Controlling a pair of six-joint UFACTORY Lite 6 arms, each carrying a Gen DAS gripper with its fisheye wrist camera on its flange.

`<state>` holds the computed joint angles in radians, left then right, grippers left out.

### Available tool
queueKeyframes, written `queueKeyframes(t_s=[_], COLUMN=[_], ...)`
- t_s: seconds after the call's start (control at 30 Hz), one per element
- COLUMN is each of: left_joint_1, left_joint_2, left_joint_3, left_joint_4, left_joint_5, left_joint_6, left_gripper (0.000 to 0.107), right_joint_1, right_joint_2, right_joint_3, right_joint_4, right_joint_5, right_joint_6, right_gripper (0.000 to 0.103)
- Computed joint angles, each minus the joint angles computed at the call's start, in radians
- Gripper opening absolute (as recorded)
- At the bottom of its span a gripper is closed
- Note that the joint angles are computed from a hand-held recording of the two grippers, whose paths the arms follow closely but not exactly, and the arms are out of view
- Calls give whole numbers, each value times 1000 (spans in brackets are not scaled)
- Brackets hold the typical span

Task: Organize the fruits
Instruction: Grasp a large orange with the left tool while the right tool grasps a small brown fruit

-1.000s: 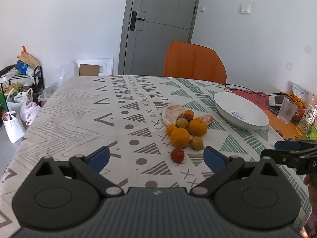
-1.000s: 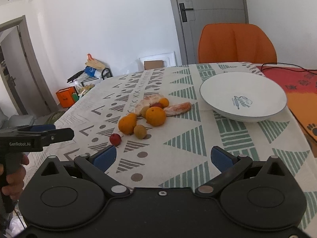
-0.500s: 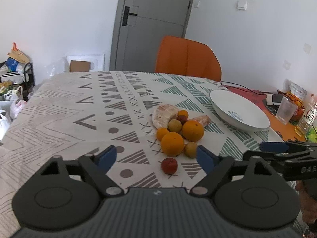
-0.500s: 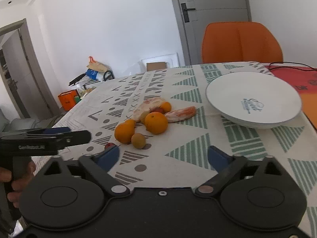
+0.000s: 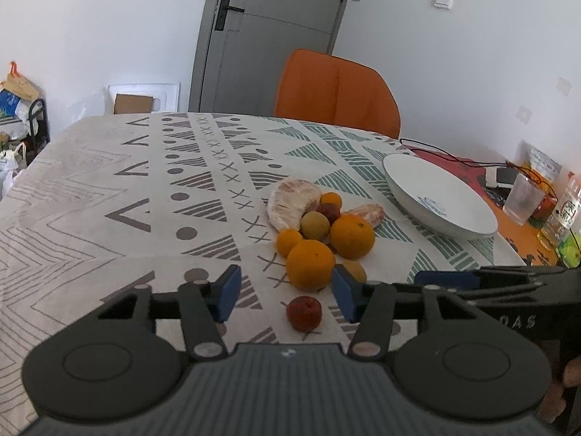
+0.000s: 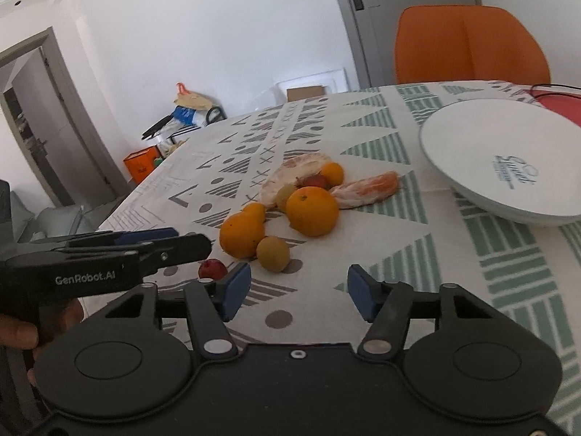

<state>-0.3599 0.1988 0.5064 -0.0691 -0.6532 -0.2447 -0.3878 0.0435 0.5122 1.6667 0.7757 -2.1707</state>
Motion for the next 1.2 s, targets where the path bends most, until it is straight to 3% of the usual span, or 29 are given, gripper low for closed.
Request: queueKeyframes(t_s=[0.23, 0.3, 0.33, 0.53, 0.77, 0.9, 0.97, 1.2], left_joint_1=[47, 55, 57, 47, 7, -11, -10, -15], left_joint_2=[39, 48, 50, 76, 127, 180, 200, 165], left_joint_3=[42, 53, 57, 93, 148, 196, 210, 184], left_joint_4=[78, 94, 98, 101, 80, 61, 82, 52], left_joint_5=[18, 26, 29, 49, 57, 64, 58, 51], left_joint_6=[-56, -65, -68, -69, -55, -44, -65, -54], left_gripper=[49, 49, 49, 49, 49, 48, 35, 34], right_joint_1=[87, 99, 104, 59, -5, -27, -33, -26], right_joint_2=[89, 113, 121, 148, 151, 150, 146, 136], right_joint_3=[67, 80, 87, 117, 124, 122, 121, 116], right_joint_4=[35, 58, 55, 10, -22, -28, -36, -45], right_joint_5=[-22, -15, -14, 32, 59, 61, 58, 67], right_joint_6=[5, -15, -9, 27, 29, 30, 38, 47], right_gripper=[42, 26, 22, 20, 9, 9, 10, 33])
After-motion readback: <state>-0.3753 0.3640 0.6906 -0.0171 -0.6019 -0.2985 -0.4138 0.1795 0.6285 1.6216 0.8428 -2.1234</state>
